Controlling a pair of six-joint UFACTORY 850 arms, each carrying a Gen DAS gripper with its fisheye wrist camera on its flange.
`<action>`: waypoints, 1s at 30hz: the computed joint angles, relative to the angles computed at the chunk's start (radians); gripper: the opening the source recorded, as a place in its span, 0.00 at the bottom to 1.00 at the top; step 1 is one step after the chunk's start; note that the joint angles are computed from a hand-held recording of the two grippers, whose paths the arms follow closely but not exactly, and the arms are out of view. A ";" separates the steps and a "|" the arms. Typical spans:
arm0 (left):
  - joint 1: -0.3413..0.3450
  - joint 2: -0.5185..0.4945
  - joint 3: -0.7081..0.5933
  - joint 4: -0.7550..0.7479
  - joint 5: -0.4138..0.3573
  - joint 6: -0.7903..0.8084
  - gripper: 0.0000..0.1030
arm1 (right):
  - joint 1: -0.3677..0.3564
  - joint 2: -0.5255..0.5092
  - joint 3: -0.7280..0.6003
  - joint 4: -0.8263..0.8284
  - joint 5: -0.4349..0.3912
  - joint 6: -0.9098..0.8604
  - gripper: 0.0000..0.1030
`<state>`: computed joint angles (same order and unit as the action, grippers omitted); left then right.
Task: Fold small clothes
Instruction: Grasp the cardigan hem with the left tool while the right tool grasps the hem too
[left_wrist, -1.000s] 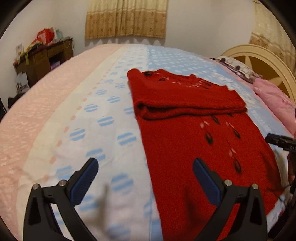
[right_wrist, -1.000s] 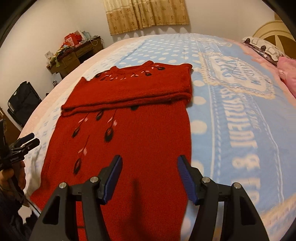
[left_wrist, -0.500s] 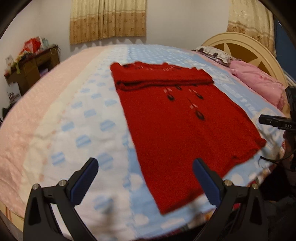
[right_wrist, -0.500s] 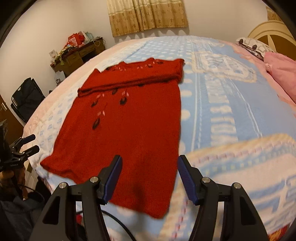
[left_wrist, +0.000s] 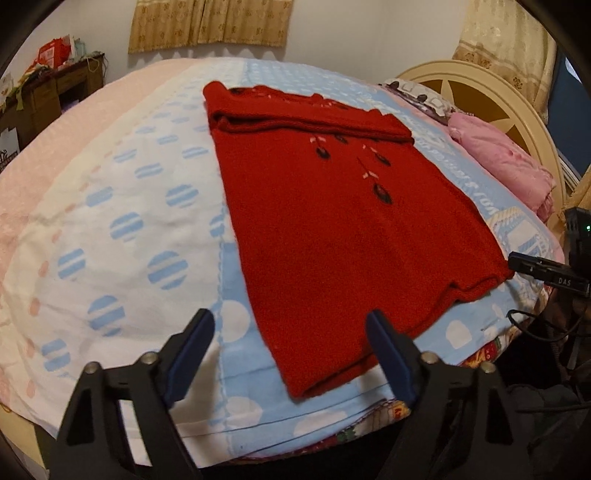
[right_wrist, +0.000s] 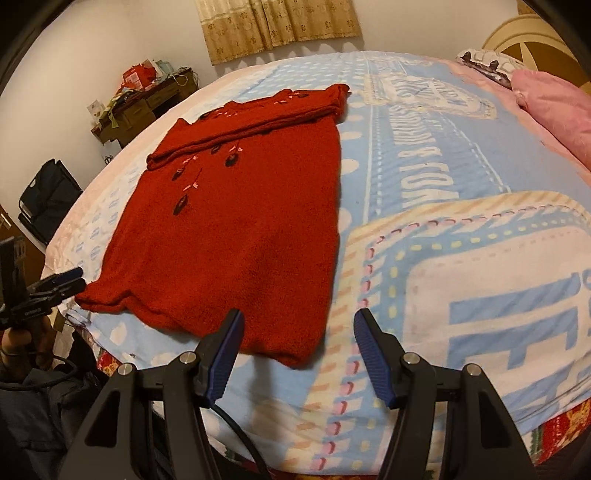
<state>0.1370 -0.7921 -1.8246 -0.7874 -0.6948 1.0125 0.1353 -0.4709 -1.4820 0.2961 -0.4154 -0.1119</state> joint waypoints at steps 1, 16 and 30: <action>-0.001 -0.002 -0.002 0.011 -0.003 -0.012 0.79 | 0.001 -0.001 0.001 0.021 0.001 -0.021 0.61; 0.014 -0.035 -0.050 -0.005 -0.168 -0.026 0.57 | 0.009 -0.011 0.017 0.184 -0.007 -0.163 0.45; 0.051 -0.060 -0.102 -0.127 -0.297 0.032 0.13 | -0.042 0.054 0.096 0.750 0.032 -0.653 0.16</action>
